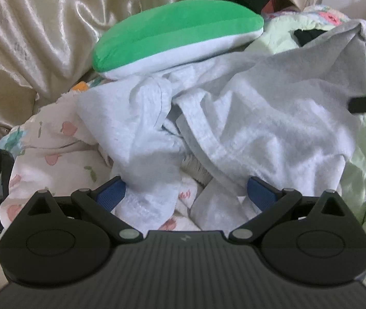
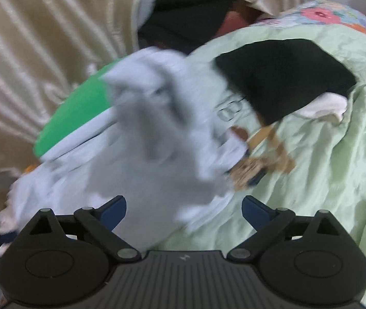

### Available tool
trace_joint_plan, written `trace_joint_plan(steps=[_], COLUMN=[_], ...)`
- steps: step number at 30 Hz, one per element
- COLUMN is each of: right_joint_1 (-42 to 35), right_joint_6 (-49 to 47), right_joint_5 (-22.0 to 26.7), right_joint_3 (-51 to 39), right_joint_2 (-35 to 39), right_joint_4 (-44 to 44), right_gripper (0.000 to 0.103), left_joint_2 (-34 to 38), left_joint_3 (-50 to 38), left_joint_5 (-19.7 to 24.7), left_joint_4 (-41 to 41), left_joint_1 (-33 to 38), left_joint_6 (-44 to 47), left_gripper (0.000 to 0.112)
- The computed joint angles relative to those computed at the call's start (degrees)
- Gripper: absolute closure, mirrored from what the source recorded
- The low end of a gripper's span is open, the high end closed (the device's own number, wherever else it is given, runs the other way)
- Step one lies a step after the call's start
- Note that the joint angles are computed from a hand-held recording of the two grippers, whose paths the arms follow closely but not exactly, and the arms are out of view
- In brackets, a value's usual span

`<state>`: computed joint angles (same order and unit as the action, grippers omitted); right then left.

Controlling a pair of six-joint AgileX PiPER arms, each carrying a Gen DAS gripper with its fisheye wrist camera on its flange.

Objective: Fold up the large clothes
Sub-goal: 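Close the right gripper on the grey sweatshirt and lift it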

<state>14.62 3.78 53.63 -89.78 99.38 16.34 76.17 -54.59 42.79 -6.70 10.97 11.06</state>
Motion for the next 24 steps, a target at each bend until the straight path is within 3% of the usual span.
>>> trace_joint_plan(steps=[3,6,9,11,14,16,17,18,19,21,23,24], right_joint_1=[-2.0,-5.4,-8.4,-8.6,-8.7,-8.4,-8.3,-8.1,-8.0,-7.4,-7.4,-7.6], right_joint_6=[-1.8,-7.9,-13.6,-16.5,-18.8,-18.2,-18.7,-20.4,-22.2,-26.1,-29.1,-31.3], right_joint_5=[-1.4,-1.9,-1.5,-0.1,1.9,2.3,2.0,1.7,1.5,1.1,0.3,-0.1], right_joint_3=[-3.1,-2.5,-1.0,-1.9,-2.8,-2.2,-1.3,0.2,1.8,5.7,8.9,10.9], right_joint_2=[4.6,6.2,7.1,8.7,11.9,12.8,12.4,12.0,11.4,9.2,6.6,4.4], right_joint_4=[3.0,13.4,23.0,24.6,27.9,29.5,30.0,31.3,32.6,34.8,37.1,39.0], right_gripper=[0.006,0.006,0.006,0.005,0.005,0.006,0.017,0.043,0.05,0.09,0.091,0.092], left_joint_2=[-1.7,-2.1,1.1,6.1,12.4,14.9,15.1,14.9,14.6,12.8,9.5,8.1], left_joint_3=[0.6,-0.1,-1.5,-2.8,-3.3,-3.3,-2.7,-1.7,-0.8,2.8,7.1,7.8], left_joint_5=[-0.6,2.3,0.5,-1.6,-3.6,-3.7,-3.9,-4.5,-5.4,-9.6,-15.9,-16.6], left_joint_4=[-7.9,-17.7,-11.0,-7.0,-9.6,-15.5,-18.3,-21.9,-23.9,-28.9,-30.3,-30.0], left_joint_1=[1.9,4.7,-0.4,-3.7,-3.1,-0.4,0.7,1.9,2.4,2.7,0.0,-1.2], left_joint_6=[6.4,14.5,7.6,3.4,4.8,8.1,10.1,13.2,15.3,21.4,26.3,27.4], left_gripper=[0.009,0.009,0.009,0.009,0.009,0.009,0.009,0.009,0.009,0.012,0.034,0.053])
